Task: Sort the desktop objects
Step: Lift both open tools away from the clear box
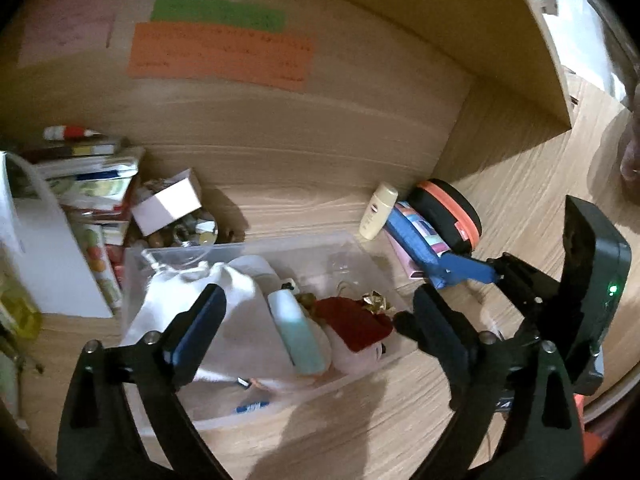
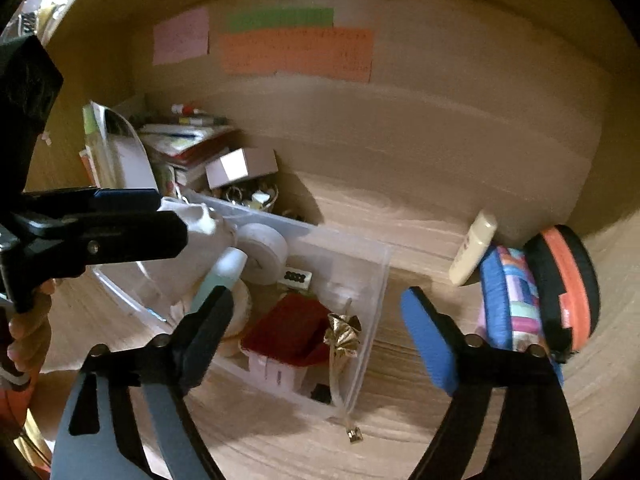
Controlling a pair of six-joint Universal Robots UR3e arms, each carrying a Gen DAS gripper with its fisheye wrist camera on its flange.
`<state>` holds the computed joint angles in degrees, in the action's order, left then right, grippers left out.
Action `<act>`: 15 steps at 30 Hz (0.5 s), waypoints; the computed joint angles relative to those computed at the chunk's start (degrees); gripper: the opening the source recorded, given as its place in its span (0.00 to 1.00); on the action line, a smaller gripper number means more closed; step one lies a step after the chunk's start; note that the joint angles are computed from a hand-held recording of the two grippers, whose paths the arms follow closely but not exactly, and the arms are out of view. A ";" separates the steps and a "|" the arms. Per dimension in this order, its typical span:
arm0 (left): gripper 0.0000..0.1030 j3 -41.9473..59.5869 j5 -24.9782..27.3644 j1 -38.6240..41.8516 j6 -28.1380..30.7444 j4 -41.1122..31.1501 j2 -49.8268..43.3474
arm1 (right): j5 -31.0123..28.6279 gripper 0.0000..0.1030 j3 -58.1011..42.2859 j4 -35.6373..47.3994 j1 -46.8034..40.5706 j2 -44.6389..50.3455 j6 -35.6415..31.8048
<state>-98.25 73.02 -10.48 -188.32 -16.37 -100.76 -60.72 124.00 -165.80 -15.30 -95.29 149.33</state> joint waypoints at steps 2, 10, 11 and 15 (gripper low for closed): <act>0.95 -2.08 0.57 0.00 -0.11 0.08 1.92 | 1.28 0.84 1.98 -0.02 -0.96 -2.52 0.00; 0.97 -12.73 12.42 -2.13 -1.98 3.44 9.50 | 3.71 0.97 9.93 -1.72 -4.22 -11.35 1.35; 0.97 -14.03 13.85 -2.44 -2.25 4.33 10.14 | 4.04 0.97 10.39 -1.64 -4.54 -11.92 1.30; 0.97 -18.99 17.76 -3.34 -3.54 7.92 12.49 | 5.54 0.98 13.69 -1.03 -6.13 -16.00 1.88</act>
<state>-117.24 90.79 -13.82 -191.86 -8.45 -88.27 -55.18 137.69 -166.83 -21.43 -111.29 151.21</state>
